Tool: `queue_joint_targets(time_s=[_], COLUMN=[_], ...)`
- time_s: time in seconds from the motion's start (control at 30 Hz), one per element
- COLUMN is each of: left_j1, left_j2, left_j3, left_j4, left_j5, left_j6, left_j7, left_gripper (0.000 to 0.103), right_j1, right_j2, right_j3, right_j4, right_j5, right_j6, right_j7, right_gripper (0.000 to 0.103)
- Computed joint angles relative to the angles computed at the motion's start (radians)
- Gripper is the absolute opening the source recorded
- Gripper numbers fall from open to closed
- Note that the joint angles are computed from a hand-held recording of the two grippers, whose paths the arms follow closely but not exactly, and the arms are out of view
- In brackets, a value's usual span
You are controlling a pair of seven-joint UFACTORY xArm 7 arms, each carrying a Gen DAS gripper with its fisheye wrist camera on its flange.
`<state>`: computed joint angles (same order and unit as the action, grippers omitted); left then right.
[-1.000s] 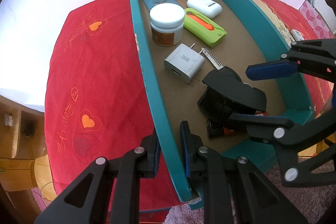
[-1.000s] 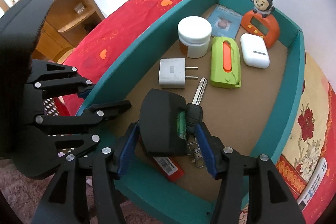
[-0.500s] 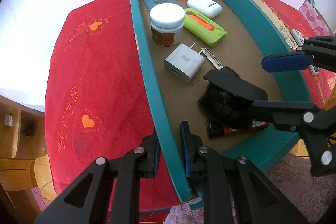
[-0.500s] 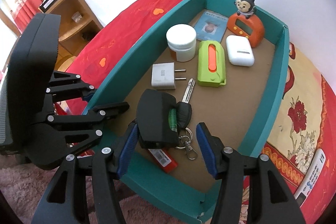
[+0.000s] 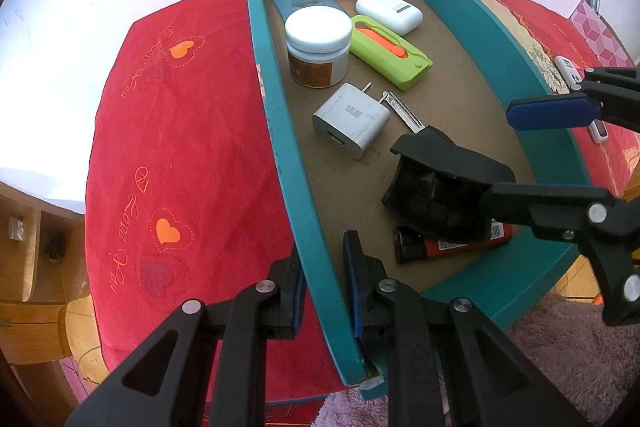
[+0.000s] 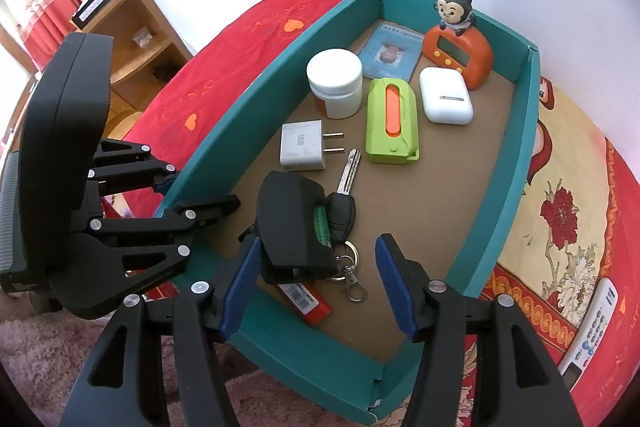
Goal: Organize objects
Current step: 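Lower the black level tool into the box and open the right gripper, then reach the right gripper to the white remote control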
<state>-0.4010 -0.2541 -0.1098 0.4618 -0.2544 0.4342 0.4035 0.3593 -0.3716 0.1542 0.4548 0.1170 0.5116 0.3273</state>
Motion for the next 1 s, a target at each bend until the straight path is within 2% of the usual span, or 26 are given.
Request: queue_joint_targets(time_s=[0.2,0.4,0.77,1.0], left_j1=[0.0,-0.002,-0.002,-0.003], left_j2=[0.0,0.0,-0.001,-0.001], left_j3=[0.0,0.0,-0.002,-0.001], left_j4=[0.0,0.001,0.001,0.001], left_j5=[0.0,-0.001,0.001,0.001], left_j6=[0.0,0.002,0.003,0.003], left_j7=[-0.001,0.0,-0.005,-0.004], left_gripper=[0.016,0.016,0.016,0.016], right_j1=[-0.011,-0.071,-0.253,-0.337], right_j2=[-0.056,-0.187,-0.466,-0.601], right_j3=[-0.004,-0.003,-0.028,-0.056], right_j4=[-0.024,-0.074,-0.202,-0.28], right_j5=[-0.001,-0.049,-0.166,-0.202], right_j6=[0.009,0.07,0.266,0.36], right_j7=[0.019,0.089,0.201,0.231], right_gripper=[0.061,0.062,0.062,0.062])
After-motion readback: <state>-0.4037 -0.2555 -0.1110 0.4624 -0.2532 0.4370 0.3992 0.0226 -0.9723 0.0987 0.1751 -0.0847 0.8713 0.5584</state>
